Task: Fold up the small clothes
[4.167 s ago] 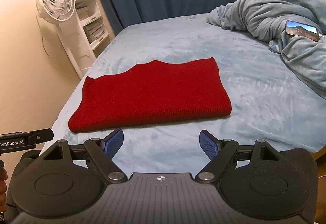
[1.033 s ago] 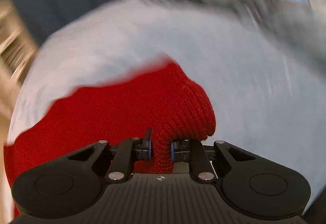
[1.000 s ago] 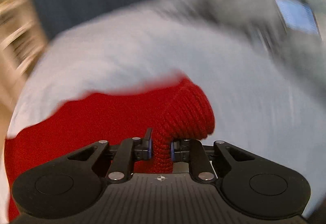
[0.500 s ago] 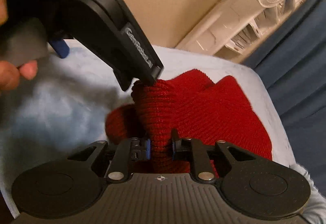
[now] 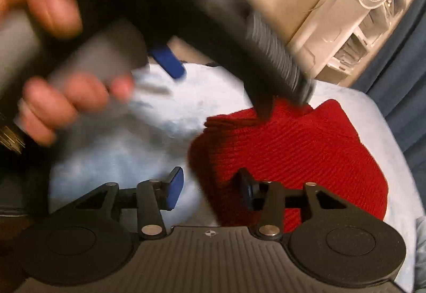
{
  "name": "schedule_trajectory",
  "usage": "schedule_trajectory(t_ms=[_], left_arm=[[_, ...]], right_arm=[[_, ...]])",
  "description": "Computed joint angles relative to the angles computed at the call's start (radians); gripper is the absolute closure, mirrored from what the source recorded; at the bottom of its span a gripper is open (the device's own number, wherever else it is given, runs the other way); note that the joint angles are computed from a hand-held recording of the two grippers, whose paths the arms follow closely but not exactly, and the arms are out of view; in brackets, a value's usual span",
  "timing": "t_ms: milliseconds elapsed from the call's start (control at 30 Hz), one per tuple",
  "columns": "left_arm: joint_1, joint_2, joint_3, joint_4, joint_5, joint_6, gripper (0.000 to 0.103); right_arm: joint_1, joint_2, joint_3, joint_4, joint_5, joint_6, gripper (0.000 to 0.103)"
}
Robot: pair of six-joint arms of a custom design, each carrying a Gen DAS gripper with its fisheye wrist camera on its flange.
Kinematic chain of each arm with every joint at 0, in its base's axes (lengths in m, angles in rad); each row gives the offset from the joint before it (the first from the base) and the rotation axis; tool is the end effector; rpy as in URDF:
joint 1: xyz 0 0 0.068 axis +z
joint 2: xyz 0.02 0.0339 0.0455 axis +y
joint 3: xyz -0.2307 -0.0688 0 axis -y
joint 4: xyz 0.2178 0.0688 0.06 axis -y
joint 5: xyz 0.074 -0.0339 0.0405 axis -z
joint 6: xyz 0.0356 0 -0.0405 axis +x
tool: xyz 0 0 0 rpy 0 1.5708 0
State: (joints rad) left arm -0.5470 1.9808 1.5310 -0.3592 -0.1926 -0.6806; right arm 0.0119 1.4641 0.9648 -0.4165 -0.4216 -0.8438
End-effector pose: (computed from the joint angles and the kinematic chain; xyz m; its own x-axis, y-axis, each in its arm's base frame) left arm 0.3532 -0.2071 0.2056 -0.7306 -0.2782 -0.6236 -0.0798 0.9418 -0.3267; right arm 0.2800 0.0179 0.2068 -0.3327 -0.6858 -0.6473 -0.7654 0.5974 -0.2395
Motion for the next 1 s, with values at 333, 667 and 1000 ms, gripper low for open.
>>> schedule_trajectory(t_ms=[333, 667, 1000], left_arm=[[-0.085, 0.057, 0.065, -0.088, -0.203, 0.056, 0.0], [-0.288, -0.177, -0.009, -0.399, -0.321, -0.075, 0.0], [-0.565, -0.21, 0.242, -0.767, -0.527, -0.258, 0.0]], right_arm=[[-0.276, 0.19, 0.262, -0.066, 0.078, 0.527, 0.059], [-0.583, -0.076, 0.249, -0.547, -0.266, 0.425, 0.051], [-1.002, -0.266, 0.279, -0.848, -0.499, 0.064, 0.028]])
